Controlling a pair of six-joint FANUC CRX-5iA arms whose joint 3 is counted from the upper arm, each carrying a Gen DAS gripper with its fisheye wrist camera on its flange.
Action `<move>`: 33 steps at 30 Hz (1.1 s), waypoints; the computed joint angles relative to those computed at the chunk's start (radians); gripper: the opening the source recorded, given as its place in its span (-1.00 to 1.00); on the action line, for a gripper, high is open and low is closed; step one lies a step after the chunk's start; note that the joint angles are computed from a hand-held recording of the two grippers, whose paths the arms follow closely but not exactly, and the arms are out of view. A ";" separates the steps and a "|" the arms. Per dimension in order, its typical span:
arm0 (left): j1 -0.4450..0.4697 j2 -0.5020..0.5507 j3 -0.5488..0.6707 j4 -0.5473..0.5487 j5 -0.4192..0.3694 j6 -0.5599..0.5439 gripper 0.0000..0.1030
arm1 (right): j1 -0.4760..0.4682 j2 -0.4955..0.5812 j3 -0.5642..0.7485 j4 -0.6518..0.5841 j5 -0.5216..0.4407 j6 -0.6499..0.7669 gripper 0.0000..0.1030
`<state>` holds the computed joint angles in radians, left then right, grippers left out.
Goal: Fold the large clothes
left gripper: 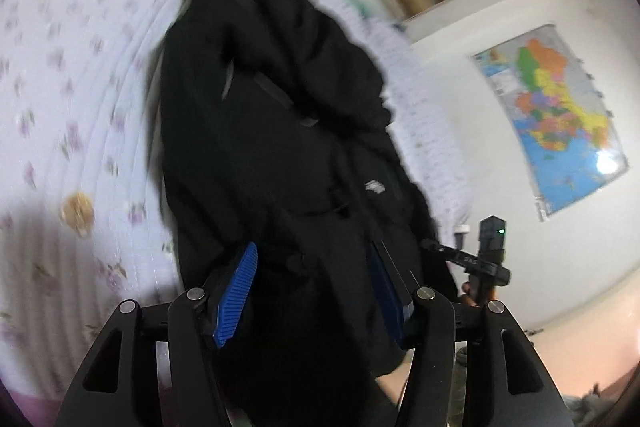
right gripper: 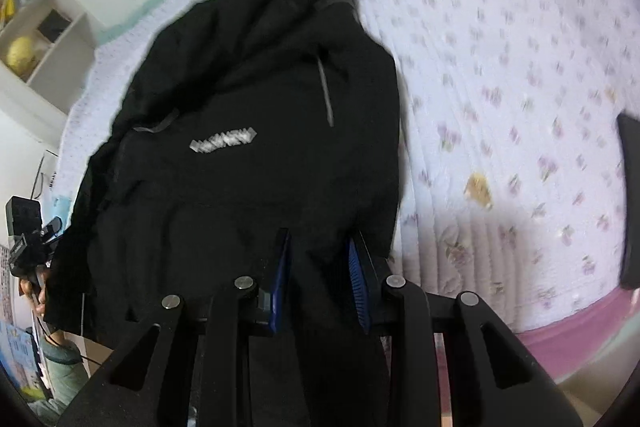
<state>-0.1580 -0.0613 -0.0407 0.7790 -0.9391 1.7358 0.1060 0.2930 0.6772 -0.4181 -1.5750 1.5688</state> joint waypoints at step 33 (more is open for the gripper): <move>-0.073 -0.197 0.004 -0.303 0.012 0.173 -0.74 | 0.075 -0.314 -0.319 0.154 0.125 -0.012 -0.75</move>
